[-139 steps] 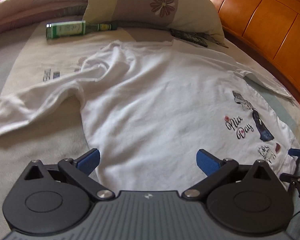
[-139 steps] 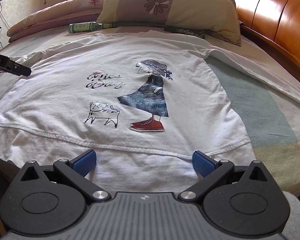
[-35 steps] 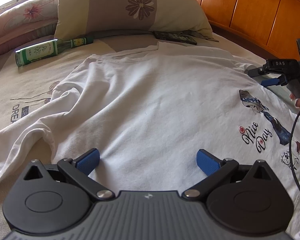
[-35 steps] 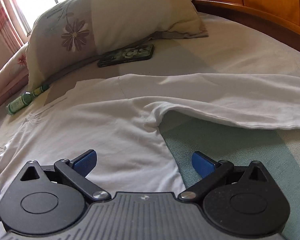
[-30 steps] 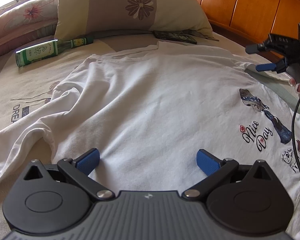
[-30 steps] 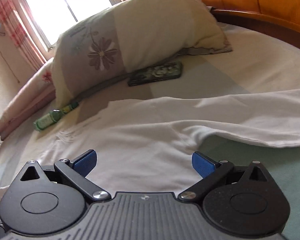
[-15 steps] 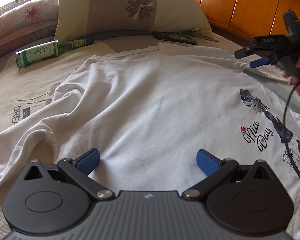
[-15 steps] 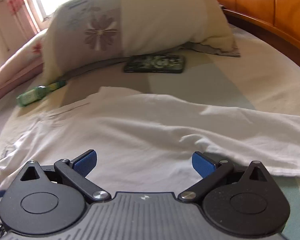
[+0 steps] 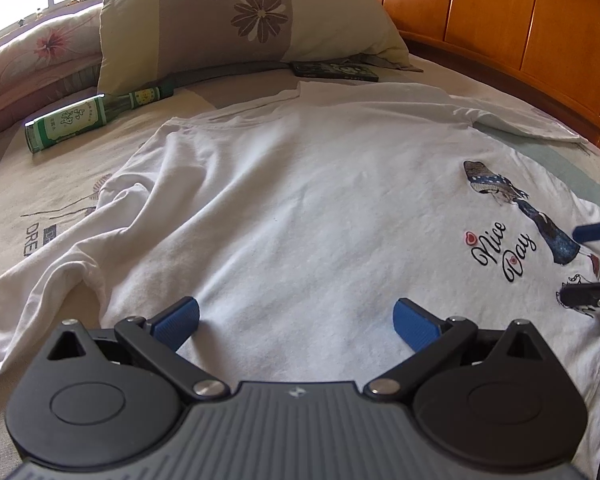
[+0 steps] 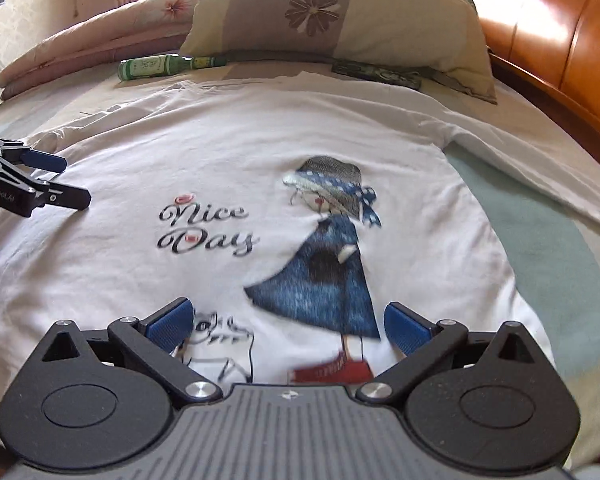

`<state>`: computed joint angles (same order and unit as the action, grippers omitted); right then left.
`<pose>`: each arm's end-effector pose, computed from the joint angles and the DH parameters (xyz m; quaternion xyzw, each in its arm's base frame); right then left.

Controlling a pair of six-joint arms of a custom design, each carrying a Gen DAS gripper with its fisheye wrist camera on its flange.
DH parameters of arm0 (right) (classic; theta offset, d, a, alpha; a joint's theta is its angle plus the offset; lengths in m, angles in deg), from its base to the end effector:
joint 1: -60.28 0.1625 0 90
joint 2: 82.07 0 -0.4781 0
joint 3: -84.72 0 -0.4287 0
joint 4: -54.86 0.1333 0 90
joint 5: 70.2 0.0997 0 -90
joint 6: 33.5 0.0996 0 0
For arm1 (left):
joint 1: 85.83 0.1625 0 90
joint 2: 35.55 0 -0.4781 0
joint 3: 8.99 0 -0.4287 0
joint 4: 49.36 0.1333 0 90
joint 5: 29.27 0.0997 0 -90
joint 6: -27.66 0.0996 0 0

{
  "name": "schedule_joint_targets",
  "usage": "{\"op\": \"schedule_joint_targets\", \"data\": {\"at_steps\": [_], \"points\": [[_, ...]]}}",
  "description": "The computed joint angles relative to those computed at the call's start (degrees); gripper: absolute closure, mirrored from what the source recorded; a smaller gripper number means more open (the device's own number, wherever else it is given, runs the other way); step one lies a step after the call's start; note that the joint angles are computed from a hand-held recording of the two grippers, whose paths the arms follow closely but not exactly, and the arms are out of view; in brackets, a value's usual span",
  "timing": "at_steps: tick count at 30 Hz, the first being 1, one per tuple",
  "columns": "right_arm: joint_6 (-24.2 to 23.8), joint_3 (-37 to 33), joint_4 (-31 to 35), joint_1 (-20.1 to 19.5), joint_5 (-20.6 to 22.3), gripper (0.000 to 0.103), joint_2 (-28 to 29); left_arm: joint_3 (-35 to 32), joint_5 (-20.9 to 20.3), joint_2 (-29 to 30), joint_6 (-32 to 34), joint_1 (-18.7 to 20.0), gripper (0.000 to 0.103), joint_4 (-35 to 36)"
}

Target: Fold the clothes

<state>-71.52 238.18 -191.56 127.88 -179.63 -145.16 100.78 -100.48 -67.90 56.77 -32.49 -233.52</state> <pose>-0.0369 -0.3524 0.2131 0.0212 -0.8312 0.3930 0.3926 -0.2375 -0.5960 -0.0617 0.5100 0.8326 -0.1539 0.1517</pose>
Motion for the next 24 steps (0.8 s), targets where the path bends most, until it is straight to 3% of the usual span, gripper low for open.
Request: {"op": "schedule_joint_targets", "data": {"at_steps": [2,4,7,9,11,15,18,20,22,24], "points": [[1.32,2.87,-3.81,-0.28,-0.57,0.000,1.02,-0.06,-0.05,0.03,-0.04,-0.06,0.001,0.27],[1.10,4.32,-5.37,1.47,-3.98,0.000,2.03,0.04,0.25,0.13,0.25,-0.21,0.001,0.18],[0.47,4.31,-3.12,5.48,-7.24,0.000,1.26,0.24,0.09,0.11,0.51,-0.36,0.001,-0.10],[-2.75,3.45,-5.86,7.02,-4.66,0.000,2.93,0.41,0.06,0.14,0.82,-0.49,0.001,-0.48],[-4.09,1.07,-3.12,8.47,-3.12,0.000,3.25,0.55,0.36,0.30,1.28,-0.68,0.001,-0.98],[1.36,-1.73,5.17,9.54,-4.26,0.000,3.99,1.11,0.32,0.32,2.19,-1.07,0.001,-2.41],[-1.10,-0.11,-4.51,11.45,-8.07,0.000,10.66,1.52,-0.96,-0.07,2.58,-1.17,0.001,-3.11],[1.56,3.04,-4.72,10.08,-5.48,0.000,9.68,1.68,-1.69,-0.15,2.69,-1.20,0.001,-3.53],[-0.66,4.66,-5.01,10.36,-5.94,0.000,7.96,1.81,-1.59,-0.07,2.69,-1.33,0.001,-3.62],[-2.68,5.88,-10.20,8.79,-4.42,0.000,7.07,1.94,-0.94,0.11,3.03,-1.53,0.001,-3.78]]}}
